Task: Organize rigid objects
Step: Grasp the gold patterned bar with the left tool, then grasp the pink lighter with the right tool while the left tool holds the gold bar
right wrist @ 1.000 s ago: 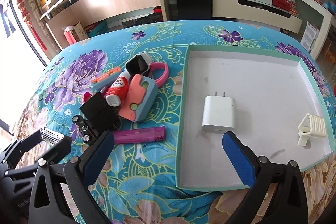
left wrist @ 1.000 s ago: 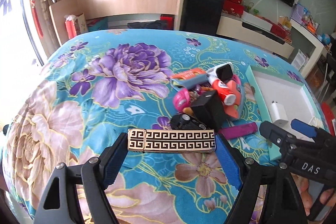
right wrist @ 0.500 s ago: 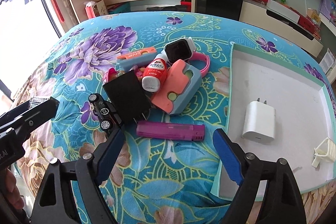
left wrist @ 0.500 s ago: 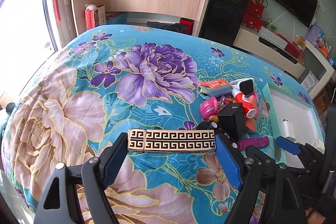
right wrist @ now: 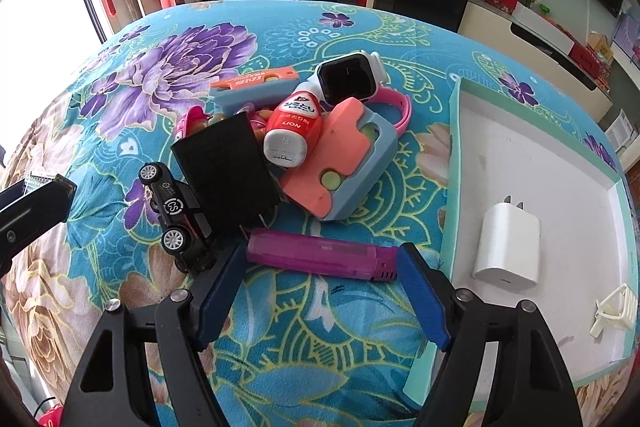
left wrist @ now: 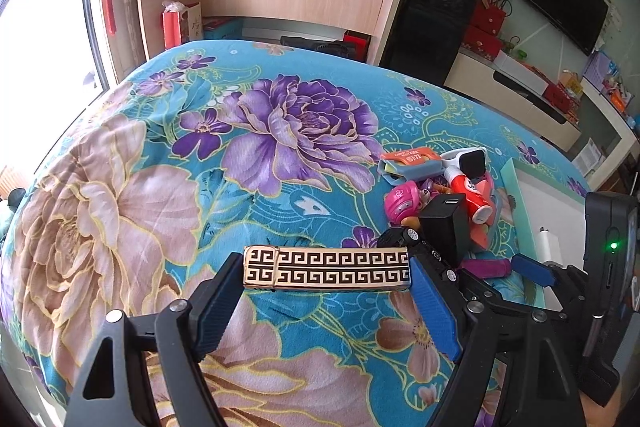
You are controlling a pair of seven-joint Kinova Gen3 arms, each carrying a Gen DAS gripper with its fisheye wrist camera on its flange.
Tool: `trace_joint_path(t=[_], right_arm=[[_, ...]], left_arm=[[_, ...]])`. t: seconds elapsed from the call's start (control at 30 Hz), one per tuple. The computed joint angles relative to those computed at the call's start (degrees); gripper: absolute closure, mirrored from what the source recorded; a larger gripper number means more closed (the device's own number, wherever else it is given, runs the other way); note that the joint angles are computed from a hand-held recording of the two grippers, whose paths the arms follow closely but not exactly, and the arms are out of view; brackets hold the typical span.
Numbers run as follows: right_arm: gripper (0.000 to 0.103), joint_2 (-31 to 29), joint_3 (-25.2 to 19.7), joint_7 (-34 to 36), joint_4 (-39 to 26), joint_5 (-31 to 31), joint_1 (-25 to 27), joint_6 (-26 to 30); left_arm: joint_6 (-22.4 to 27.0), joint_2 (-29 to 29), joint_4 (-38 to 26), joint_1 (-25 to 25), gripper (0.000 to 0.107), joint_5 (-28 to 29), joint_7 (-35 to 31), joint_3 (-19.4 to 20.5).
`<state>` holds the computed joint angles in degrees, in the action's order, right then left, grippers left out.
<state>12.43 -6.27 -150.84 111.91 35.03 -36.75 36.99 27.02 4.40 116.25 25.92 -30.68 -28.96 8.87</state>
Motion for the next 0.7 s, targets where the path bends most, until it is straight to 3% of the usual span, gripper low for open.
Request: trace_joint_path(t=[0.47, 0.7], right_arm=[[0.024, 1.65, 0.82, -3.02, -0.73, 3.43, -1.63, 1.3], [0.024, 0.39, -0.52, 1.88, -0.08, 0.21, -0.26, -0.35]], left_arm=[[0.35, 0.46, -0.33, 0.23, 0.024, 0.75, -0.99, -0.2], [0.33, 0.51, -0.25, 0.26, 0.024, 0.91, -1.11, -0.31]])
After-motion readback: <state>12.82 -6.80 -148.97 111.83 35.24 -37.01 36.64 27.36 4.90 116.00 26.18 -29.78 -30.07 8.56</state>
